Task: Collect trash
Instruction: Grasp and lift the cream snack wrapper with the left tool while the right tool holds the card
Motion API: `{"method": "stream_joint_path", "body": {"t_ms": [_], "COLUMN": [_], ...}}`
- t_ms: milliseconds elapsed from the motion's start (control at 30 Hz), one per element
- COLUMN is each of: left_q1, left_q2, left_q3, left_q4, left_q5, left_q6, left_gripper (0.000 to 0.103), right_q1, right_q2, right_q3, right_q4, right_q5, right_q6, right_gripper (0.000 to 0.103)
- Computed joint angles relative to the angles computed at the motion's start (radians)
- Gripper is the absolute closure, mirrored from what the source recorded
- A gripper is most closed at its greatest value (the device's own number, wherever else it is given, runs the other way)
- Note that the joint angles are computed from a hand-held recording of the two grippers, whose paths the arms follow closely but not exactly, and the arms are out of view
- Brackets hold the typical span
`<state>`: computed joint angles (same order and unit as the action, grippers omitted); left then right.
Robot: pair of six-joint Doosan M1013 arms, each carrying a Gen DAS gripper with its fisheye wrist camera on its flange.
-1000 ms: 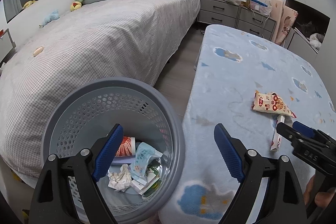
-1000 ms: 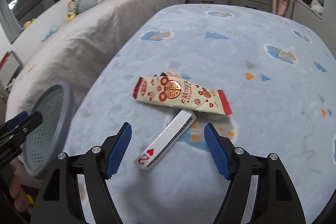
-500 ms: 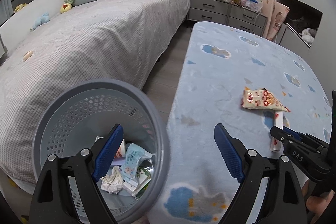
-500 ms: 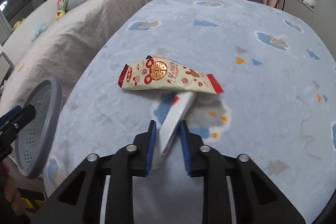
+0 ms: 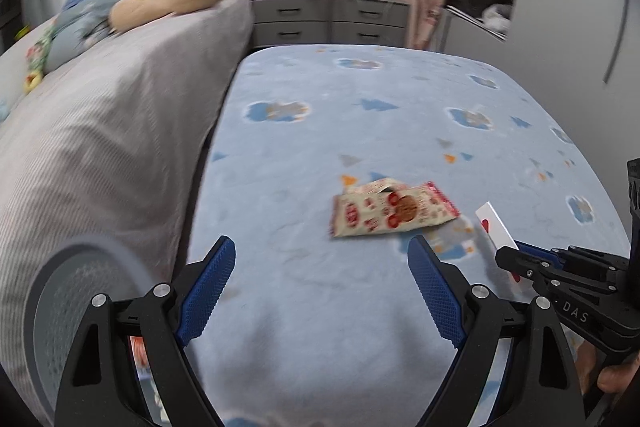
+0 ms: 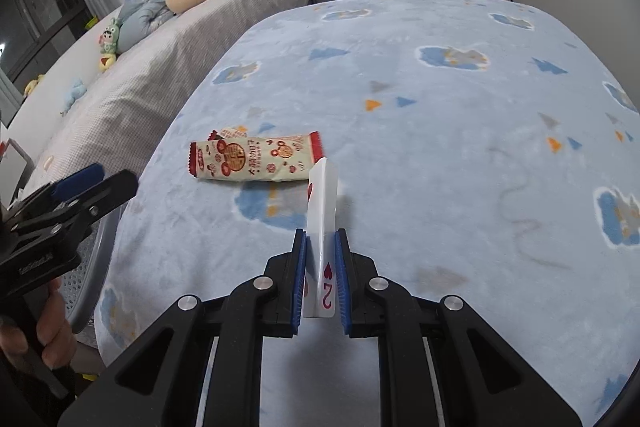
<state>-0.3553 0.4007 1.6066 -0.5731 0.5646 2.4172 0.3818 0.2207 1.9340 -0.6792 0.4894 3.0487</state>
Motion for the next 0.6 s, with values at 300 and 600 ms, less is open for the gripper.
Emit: {"method": "stream_joint_path", "body": {"t_ms": [300,600], "left_q1": [-0.023,-0.014], "left_q2": [0.066,0.173], "left_q3": [-0.084,-0.257], "left_q4": [-0.126,-0.112], "left_q5": [0.128,0.414], "left_q6": [0.404,0.468], "left_gripper": [0.019,0.019], "right_q1": [0.002,0.006], "right_q2": [-0.052,-0.074], "right_q3": [0.055,0.074], "right_q4": [-0.061,-0.089], "right_q5": [0.004,0.01], "right_q6": [0.115,0.17], "right_gripper": [0.089,0.088]}}
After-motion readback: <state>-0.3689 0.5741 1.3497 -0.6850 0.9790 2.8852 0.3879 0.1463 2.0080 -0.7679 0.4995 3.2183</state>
